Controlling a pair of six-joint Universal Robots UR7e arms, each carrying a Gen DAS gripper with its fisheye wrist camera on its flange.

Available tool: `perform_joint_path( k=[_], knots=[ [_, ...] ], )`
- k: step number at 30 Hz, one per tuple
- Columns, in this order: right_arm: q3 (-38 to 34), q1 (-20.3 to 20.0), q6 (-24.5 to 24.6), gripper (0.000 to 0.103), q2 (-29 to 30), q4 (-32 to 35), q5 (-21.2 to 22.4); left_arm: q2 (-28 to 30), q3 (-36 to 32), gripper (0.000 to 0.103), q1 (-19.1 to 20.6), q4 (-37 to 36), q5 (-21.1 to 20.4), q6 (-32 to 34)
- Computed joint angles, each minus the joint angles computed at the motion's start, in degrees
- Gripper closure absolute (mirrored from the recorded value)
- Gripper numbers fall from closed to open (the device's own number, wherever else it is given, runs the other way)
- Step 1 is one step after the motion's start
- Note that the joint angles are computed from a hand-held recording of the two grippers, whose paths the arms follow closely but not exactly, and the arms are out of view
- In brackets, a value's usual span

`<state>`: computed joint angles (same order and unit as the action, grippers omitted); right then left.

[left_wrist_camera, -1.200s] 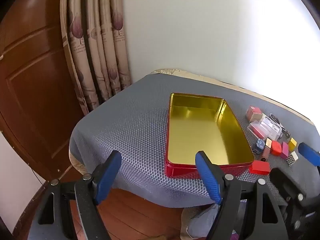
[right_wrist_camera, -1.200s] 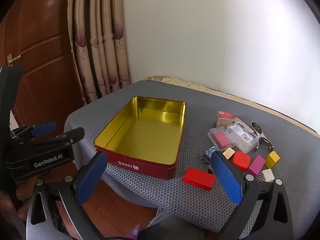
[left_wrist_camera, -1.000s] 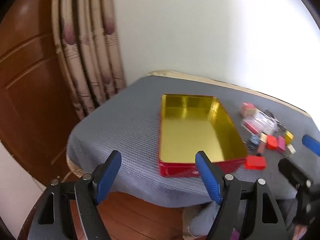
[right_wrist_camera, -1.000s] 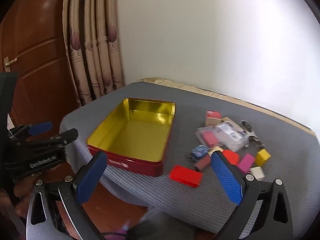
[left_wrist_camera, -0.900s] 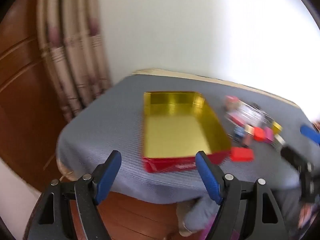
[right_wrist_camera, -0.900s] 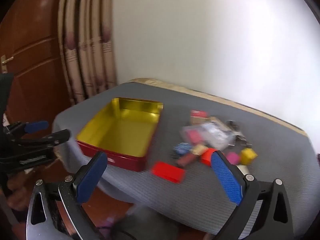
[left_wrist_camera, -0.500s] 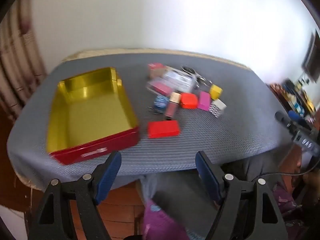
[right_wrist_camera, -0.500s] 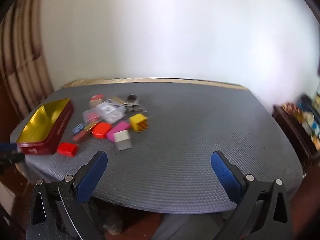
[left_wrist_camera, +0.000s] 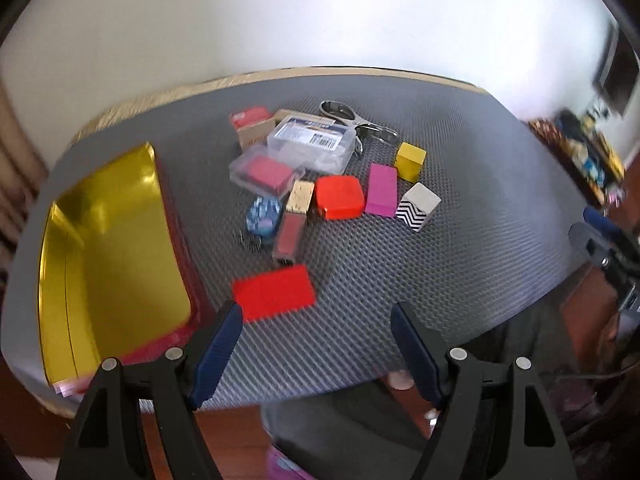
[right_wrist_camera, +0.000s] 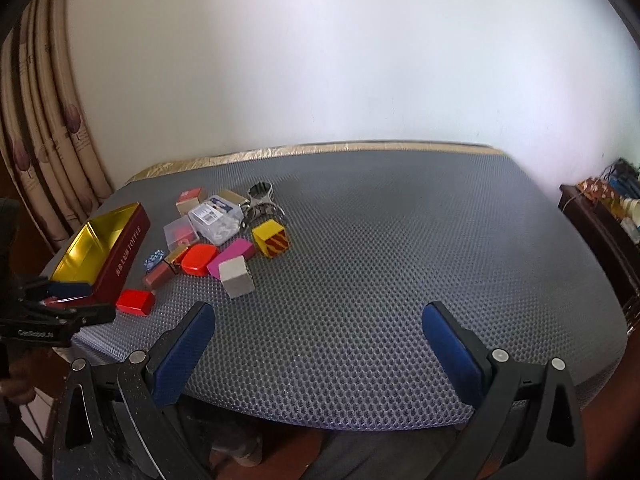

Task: Organize rigid objects
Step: 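Move the left gripper toward the flat red block, then grasp the flat red block with the left gripper while the right gripper grasps the white cube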

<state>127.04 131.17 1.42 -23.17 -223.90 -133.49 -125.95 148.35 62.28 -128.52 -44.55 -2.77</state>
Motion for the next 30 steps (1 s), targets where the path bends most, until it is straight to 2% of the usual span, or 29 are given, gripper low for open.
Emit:
perform_joint_path(
  k=[2, 3, 5, 9, 13, 18, 20, 23, 26, 27, 30],
  knots=[
    [0.15, -0.57, 0.91, 0.000, -0.33, 1.20, 1.08, 3.48, -1.73, 0.025, 4.47, -3.01, -5.79, 10.37],
    [0.26, -0.96, 1.20, 0.000, -0.40, 1.69, 1.89, 4.86, -2.36, 0.025, 5.97, -3.59, -6.94, 13.81],
    [0.33, -1.38, 1.80, 0.000, -0.52, 2.66, 2.65, 9.27, -3.37, 0.025, 8.38, -5.73, -6.10, 18.50],
    [0.38, -1.82, 2.35, 0.000, -0.57, 3.34, 2.93, 13.55, -5.42, 0.025, 10.98, -5.03, -4.19, 24.40],
    [0.24, -2.70, 4.02, 0.000, -0.74, 5.21, 3.42, 16.07, -6.31, 0.025, 11.16, -5.69, -2.06, 29.48],
    [-0.30, -3.71, 5.60, 0.000, -0.52, 8.95, 4.28, 23.06, -10.09, 0.025, 14.19, -7.82, -2.94, 34.79],
    [-0.62, -3.71, 5.57, 0.000, -0.39, 9.87, 3.83, 25.76, -12.40, 0.025, 16.10, -6.44, -4.38, 36.49],
    [-1.24, -3.74, 5.43, 0.000, -0.33, 10.66, 3.17, 28.39, -14.42, 0.025, 17.51, -5.94, -5.76, 39.43],
    [-1.36, -4.32, 5.65, 0.000, -0.28, 10.86, 3.23, 29.68, -14.53, 0.026, 18.71, -9.21, -7.23, 42.79],
    [-1.42, -4.65, 5.83, 0.000, -0.18, 10.99, 3.40, 28.02, -13.80, 0.033, 18.94, -8.04, -8.07, 41.90],
    [-1.47, -5.20, 6.23, 0.000, 0.02, 11.50, 3.80, 26.34, -12.94, 0.070, 19.45, -10.46, -9.53, 39.56]
  ],
)
